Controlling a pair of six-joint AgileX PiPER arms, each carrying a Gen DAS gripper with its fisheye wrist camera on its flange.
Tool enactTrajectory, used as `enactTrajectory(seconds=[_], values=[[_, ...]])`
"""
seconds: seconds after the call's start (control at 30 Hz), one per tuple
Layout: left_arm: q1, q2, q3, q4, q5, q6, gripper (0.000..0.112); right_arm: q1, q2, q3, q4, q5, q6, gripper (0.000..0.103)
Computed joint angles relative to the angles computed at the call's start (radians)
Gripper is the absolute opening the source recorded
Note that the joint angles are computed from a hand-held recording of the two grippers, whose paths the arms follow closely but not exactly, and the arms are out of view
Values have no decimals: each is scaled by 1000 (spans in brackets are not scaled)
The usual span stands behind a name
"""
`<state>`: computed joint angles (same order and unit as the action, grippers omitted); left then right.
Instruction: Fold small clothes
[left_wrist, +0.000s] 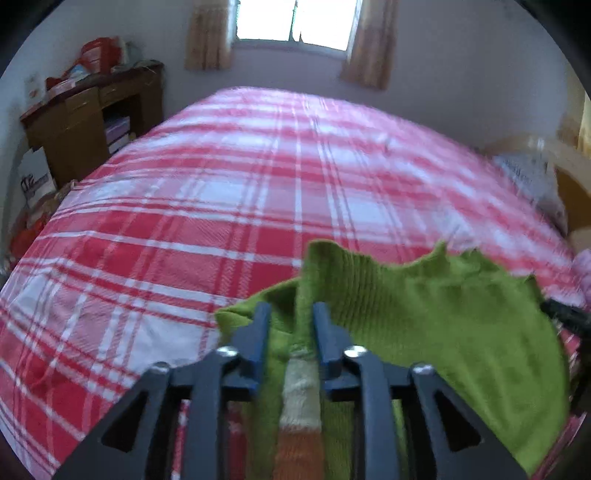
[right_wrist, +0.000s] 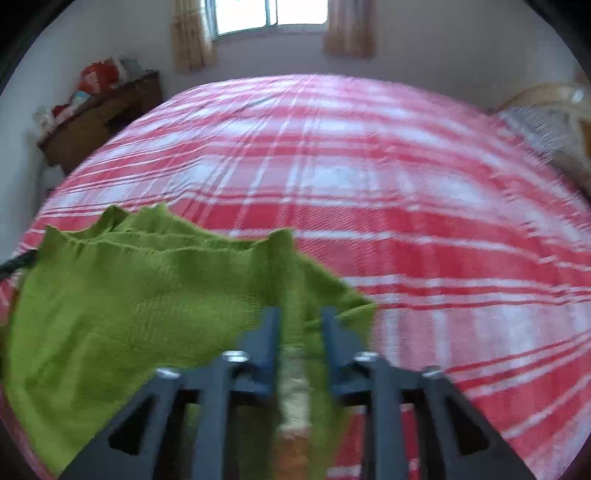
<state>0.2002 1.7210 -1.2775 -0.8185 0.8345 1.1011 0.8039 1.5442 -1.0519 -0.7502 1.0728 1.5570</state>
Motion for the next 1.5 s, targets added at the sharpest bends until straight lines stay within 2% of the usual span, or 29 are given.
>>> enactTrajectory(seconds=[0.03, 0.07, 0.1, 0.17, 0.2, 0.3, 0.37, 0.4, 0.47, 0.53, 0.6, 0.67, 0.73, 0.8, 0.93, 1.0, 1.1, 1.3, 1.4, 1.43, 1.5], values=[[24, -18, 10, -17, 6, 7, 58, 25, 4, -23, -16, 61, 11, 47], [55, -37, 27, -57, 24, 33, 62, 62, -6, -48, -33, 107, 19, 47], [116, -65, 60, -127, 82, 93, 63, 80, -17, -59, -38, 114, 20, 47], [185, -97, 111, -177, 157, 152, 65, 129, -32, -111, -13, 58, -1, 47], [217, -120, 158, -194, 186, 199, 72, 140, -26, -130, 3, 27, -12, 47], [226, -179, 280, -193, 148, 289, 74, 139, 59, -223, 122, -137, -96, 47], [174, -212, 351, -152, 55, 326, 74, 133, 168, -324, 179, -164, -168, 47], [143, -226, 389, -138, -10, 339, 74, 123, 247, -403, 226, -140, -238, 47], [132, -229, 395, -142, -33, 338, 74, 101, 367, -516, 260, -73, -305, 47], [147, -189, 364, -145, 1, 317, 76, 95, 419, -575, 206, -28, -314, 47], [172, -139, 322, -114, 51, 260, 76, 48, 428, -592, 224, -40, -306, 47], [193, -129, 317, -128, 88, 265, 77, 10, 464, -639, 225, 4, -302, 46], [199, -139, 332, -149, 80, 284, 76, -31, 467, -629, 213, -23, -299, 46], [212, -149, 342, -150, 91, 288, 77, -58, 489, -659, 211, -14, -301, 47], [247, -139, 342, -170, 127, 303, 76, -70, 563, -778, 189, 69, -370, 47], [268, -123, 328, -176, 154, 299, 77, -66, 535, -756, 182, 50, -336, 47], [281, -107, 318, -188, 175, 296, 77, -33, 425, -623, 128, -37, -236, 48], [287, -101, 316, -199, 183, 295, 77, 109, 262, -426, 101, -89, -94, 48], [282, -100, 315, -195, 174, 294, 77, 102, 279, -395, 201, -93, -124, 48], [284, -98, 314, -196, 176, 294, 77, 88, 277, -361, 181, -124, -93, 48], [287, -94, 313, -201, 182, 291, 77, 63, 293, -367, 165, -116, -87, 48]])
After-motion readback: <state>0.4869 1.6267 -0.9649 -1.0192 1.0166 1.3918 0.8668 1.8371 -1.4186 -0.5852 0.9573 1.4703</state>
